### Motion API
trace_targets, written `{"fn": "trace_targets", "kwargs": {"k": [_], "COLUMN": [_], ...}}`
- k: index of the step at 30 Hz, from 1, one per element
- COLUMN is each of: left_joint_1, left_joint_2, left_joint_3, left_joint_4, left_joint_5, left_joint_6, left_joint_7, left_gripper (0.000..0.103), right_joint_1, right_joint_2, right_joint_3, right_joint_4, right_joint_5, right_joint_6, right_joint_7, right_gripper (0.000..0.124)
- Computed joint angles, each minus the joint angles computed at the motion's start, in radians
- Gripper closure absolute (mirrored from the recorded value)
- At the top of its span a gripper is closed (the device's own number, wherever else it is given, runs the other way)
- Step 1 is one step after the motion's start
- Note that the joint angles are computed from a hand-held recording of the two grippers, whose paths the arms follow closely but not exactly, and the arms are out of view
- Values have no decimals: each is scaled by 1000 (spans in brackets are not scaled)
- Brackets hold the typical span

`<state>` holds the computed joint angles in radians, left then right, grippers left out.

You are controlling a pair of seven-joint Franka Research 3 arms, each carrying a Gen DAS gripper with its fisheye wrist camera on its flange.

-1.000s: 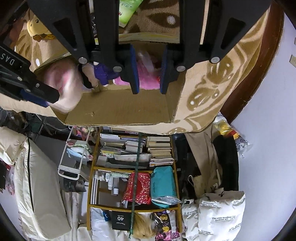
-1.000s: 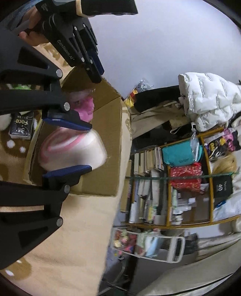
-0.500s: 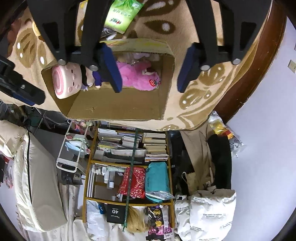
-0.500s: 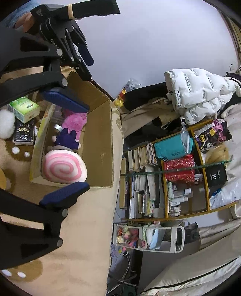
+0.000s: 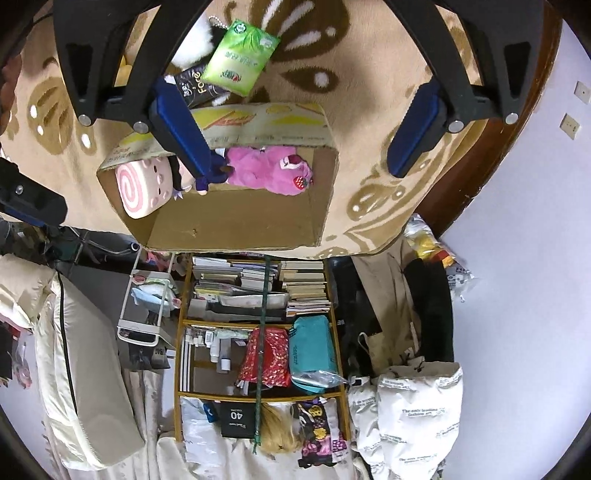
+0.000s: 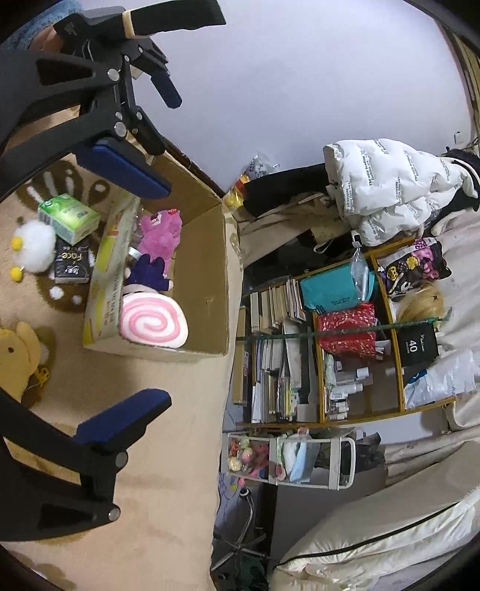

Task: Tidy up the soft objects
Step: 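Release the bagged item into the box while the right tool releases the swirl cushion, then move both tools down toward the green tissue pack and yellow plush dog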

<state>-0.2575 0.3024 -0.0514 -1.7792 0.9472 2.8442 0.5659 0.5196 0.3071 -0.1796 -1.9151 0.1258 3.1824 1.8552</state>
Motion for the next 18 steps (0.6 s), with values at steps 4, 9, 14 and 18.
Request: {"fn": "trace_targets", "kwargs": {"k": [4,9,14,18], "left_joint_1": [1,15,34,41], "left_joint_2": [-32,-68,-92,-111], "left_joint_3": [3,-6,-25,-36], "left_joint_4": [-38,-88,-123,-149], "left_joint_5": [13,28,19,17], "left_joint_6": [2,1,-6,-14], "left_joint_7": [-32,-73,-71,-67], "left_gripper": [7,7,7,7], "right_joint_1": [85,158,228,242], "right_joint_2": [-26,-58,-88,-113], "right_joint_3": [-90,-161,-233,-249], "right_joint_4": [-43,-96,-144,-175], "right_joint_5": [-30,-62,-127,-162], "right_joint_6": [20,18,21,23], "right_joint_7": [36,75,137,181], "right_gripper": [21,21,21,21]}}
